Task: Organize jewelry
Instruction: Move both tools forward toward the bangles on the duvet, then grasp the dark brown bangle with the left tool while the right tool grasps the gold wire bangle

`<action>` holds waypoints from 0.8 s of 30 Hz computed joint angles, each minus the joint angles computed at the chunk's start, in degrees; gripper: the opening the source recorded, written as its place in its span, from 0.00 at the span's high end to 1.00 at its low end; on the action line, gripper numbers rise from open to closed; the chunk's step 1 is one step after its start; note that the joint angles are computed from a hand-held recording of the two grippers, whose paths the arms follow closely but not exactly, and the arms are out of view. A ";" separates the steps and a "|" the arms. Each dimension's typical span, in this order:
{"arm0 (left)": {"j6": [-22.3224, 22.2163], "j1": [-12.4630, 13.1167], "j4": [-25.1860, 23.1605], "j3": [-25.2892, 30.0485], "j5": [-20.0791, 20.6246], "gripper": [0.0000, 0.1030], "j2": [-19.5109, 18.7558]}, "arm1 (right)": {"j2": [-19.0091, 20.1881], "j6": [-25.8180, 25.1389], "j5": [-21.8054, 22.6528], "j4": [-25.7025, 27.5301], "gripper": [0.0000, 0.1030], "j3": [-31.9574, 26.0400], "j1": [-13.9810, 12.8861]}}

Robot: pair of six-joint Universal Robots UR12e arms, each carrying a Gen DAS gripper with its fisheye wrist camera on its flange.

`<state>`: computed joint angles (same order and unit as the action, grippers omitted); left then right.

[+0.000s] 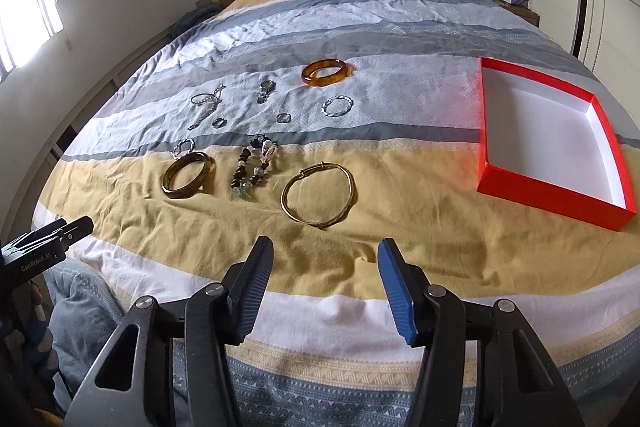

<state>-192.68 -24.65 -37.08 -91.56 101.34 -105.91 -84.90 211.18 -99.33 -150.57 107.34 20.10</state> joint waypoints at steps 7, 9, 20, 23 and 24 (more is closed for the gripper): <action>0.05 0.12 -0.92 4.81 -0.32 0.26 -4.09 | 2.81 -1.99 2.35 0.35 0.55 -2.00 -2.07; -0.03 0.12 -1.21 5.97 -0.59 0.26 -5.10 | 3.50 -2.59 2.87 0.48 0.56 -2.51 -2.62; -1.67 0.22 -3.35 10.23 -1.47 0.26 -9.32 | 6.49 -4.37 4.92 2.29 0.65 -4.60 -4.37; -2.00 0.37 -3.95 11.17 -1.55 0.26 -10.27 | 7.26 -4.67 5.63 3.03 0.69 -5.06 -4.65; -1.99 0.37 -4.14 11.53 -1.46 0.26 -10.64 | 7.46 -4.87 5.74 3.17 0.70 -5.14 -4.69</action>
<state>-194.67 -24.28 -41.22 -80.03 99.88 -116.55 -77.44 206.31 -93.59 -147.40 102.20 15.42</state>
